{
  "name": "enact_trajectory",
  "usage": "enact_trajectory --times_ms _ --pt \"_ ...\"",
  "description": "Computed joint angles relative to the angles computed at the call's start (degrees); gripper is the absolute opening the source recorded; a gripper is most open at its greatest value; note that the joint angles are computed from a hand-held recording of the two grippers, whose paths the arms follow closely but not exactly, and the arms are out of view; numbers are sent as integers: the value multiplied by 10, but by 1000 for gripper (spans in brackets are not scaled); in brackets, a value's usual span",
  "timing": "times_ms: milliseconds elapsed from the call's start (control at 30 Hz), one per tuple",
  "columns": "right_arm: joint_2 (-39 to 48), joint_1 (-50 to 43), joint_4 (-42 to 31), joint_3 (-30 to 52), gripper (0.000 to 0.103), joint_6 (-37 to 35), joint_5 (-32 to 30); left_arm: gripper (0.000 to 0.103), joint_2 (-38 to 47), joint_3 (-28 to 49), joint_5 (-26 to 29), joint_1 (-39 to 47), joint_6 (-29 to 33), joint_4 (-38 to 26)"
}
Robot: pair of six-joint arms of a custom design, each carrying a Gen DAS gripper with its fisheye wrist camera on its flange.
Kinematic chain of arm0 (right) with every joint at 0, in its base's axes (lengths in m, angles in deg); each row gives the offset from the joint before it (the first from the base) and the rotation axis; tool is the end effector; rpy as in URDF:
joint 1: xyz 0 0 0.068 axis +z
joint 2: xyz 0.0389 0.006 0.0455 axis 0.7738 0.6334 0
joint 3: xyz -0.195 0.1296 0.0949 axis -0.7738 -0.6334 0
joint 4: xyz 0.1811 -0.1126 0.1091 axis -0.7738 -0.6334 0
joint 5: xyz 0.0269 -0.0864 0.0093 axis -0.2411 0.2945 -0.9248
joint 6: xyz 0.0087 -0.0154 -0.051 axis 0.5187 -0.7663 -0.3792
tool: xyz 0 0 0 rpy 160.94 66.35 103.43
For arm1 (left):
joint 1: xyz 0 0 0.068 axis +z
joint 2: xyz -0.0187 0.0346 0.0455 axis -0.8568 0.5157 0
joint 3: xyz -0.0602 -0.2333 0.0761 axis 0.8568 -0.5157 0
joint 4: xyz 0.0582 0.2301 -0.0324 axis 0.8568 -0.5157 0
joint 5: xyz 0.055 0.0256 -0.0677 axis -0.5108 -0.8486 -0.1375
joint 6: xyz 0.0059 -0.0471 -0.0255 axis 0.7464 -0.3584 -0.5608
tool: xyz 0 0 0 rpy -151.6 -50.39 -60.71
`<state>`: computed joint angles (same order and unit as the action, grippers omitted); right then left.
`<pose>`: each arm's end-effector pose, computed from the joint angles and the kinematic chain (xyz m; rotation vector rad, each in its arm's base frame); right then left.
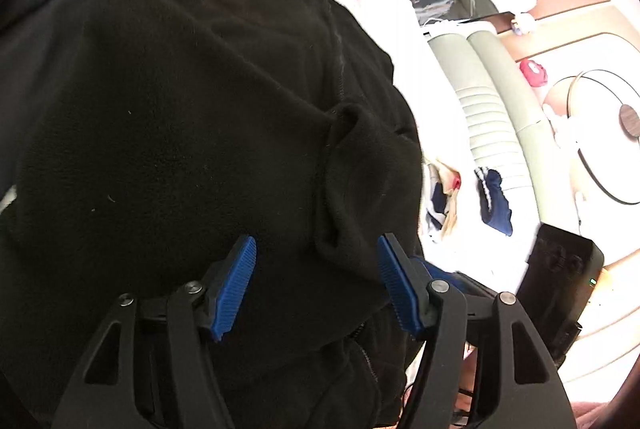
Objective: Fold clothes
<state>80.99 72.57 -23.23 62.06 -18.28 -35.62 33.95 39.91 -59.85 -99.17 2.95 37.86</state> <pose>0.3180 0.1473 0.2926 -0.8482 2.5235 0.7984 0.1439 -0.1182 0.2292 -0.7725 2.3079 -0.9475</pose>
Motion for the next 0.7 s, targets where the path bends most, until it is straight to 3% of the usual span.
enact_trajectory --times_ms 100,167,233,267,400,500,633,700 --pt "-21 -29 31 -29 45 25 -22 65 30 -5 12 1 -5 49" --pt "-5 -43 47 -25 48 55 5 64 78 16 18 10 15 73" --pt "0 -65 42 -26 49 68 26 23 121 69 -20 -7 36 40" --pt "-1 -75 37 -27 50 68 23 12 140 99 -45 -19 45 14" --pt "-9 -83 31 -34 50 55 23 10 112 168 -186 -91 41 -99" --pt "-20 -77 32 -36 50 33 22 10 84 205 -271 -144 -4 -206" --pt "-6 -50 24 -16 50 30 26 10 32 202 -324 -223 -132 -362" --pt "0 -36 15 -9 50 26 34 10 14 186 -317 -246 -196 -425"
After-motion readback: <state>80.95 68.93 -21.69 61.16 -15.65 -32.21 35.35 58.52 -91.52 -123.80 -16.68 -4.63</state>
